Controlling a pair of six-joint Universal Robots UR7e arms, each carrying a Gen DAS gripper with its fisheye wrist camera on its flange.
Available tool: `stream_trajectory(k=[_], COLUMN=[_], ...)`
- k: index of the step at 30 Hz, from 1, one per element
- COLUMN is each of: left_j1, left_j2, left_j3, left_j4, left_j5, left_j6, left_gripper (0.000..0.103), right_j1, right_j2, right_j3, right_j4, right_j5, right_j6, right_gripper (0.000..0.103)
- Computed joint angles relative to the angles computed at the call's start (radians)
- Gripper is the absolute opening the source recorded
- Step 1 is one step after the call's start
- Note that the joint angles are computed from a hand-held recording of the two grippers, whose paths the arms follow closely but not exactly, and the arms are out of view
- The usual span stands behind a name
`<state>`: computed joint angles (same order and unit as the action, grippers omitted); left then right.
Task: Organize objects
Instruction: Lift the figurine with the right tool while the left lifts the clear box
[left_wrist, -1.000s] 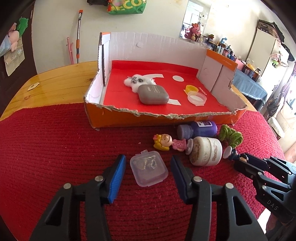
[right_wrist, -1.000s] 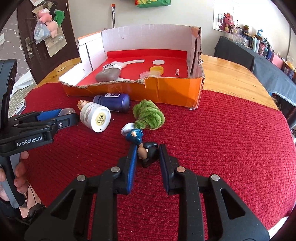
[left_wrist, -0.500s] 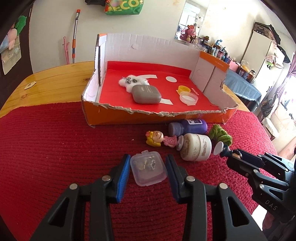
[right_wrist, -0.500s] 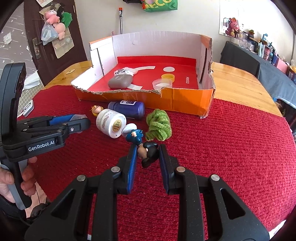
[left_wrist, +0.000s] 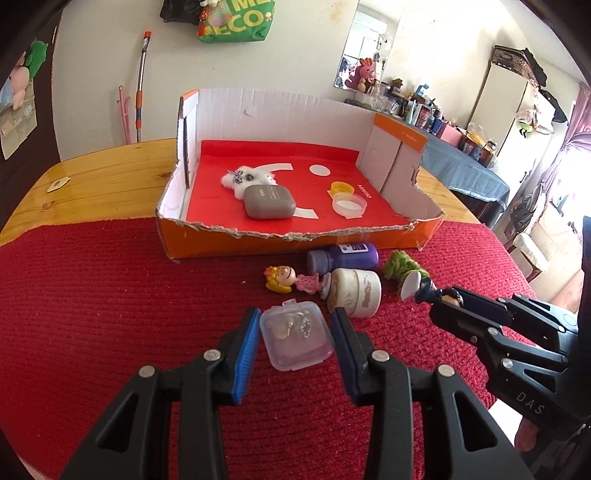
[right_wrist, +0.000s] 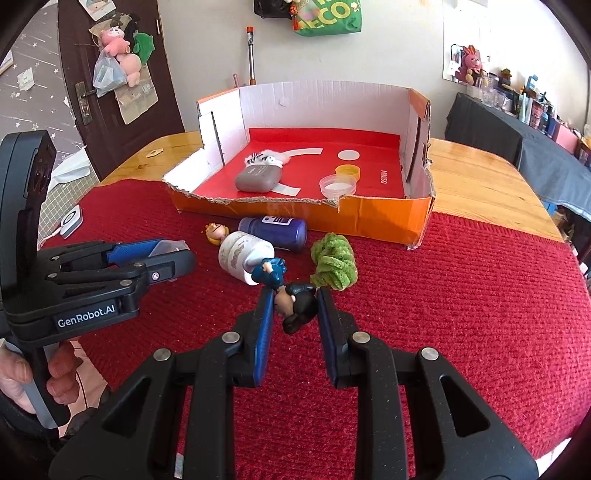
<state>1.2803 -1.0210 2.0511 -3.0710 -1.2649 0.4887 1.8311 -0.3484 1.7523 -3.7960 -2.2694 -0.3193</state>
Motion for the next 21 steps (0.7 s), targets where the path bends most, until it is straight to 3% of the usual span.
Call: stream_trajectory(k=[21], left_j1=[0.000], left_j2=[0.002], left_j3=[-0.005], left_j4=[0.015], left_j5=[0.000], left_j6=[0.001], left_gripper=[0.041], right_j1=[-0.001], right_j2=[-0.005], right_j3=[0.003], right_j4=[0.009], right_j5=[-0.002], right_j6=[0.008], right_gripper=[0.022])
